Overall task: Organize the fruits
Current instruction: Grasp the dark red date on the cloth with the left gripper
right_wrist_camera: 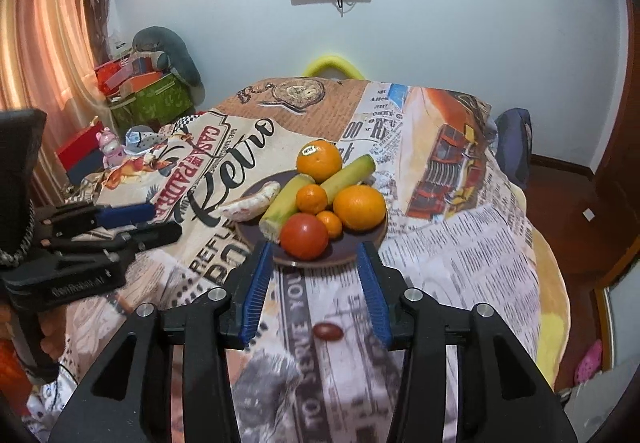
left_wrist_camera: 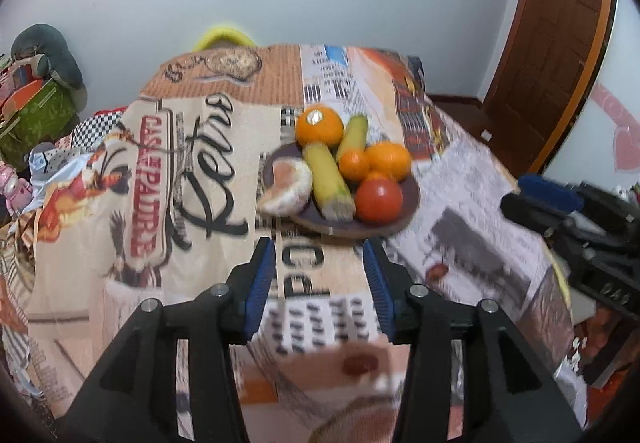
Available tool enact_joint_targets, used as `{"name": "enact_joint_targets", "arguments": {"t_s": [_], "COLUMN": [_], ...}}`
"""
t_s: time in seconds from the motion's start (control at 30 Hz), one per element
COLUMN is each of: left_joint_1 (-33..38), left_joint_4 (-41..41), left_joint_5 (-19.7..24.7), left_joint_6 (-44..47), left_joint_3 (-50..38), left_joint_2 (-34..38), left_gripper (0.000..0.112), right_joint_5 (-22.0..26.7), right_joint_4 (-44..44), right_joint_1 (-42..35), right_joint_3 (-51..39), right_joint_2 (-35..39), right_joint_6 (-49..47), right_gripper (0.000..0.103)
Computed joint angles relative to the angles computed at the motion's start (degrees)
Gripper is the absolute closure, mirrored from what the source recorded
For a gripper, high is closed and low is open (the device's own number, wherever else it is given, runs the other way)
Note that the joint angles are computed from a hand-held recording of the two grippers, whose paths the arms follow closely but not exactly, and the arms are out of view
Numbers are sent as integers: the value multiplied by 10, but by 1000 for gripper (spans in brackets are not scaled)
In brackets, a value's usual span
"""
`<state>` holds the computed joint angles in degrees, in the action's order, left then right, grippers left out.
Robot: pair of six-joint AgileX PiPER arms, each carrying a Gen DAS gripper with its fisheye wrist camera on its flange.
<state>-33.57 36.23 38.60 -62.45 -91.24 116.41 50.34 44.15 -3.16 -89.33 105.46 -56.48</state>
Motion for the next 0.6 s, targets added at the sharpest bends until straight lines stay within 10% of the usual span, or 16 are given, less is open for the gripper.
{"name": "enact_joint_targets", "arguments": {"t_s": [0.6], "left_joint_1": [-35], "left_joint_4": [-112], "left_joint_5": [-31], "left_joint_6": [39], "left_joint_3": [44], "left_joint_2": [57], "left_gripper": [67], "right_joint_5": [-3], "right_joint_4": [-7], "right_joint_1": [-34], "right_joint_3": [114], "right_joint_2": [-36], "right_joint_6": [-26], "right_gripper": [62]}}
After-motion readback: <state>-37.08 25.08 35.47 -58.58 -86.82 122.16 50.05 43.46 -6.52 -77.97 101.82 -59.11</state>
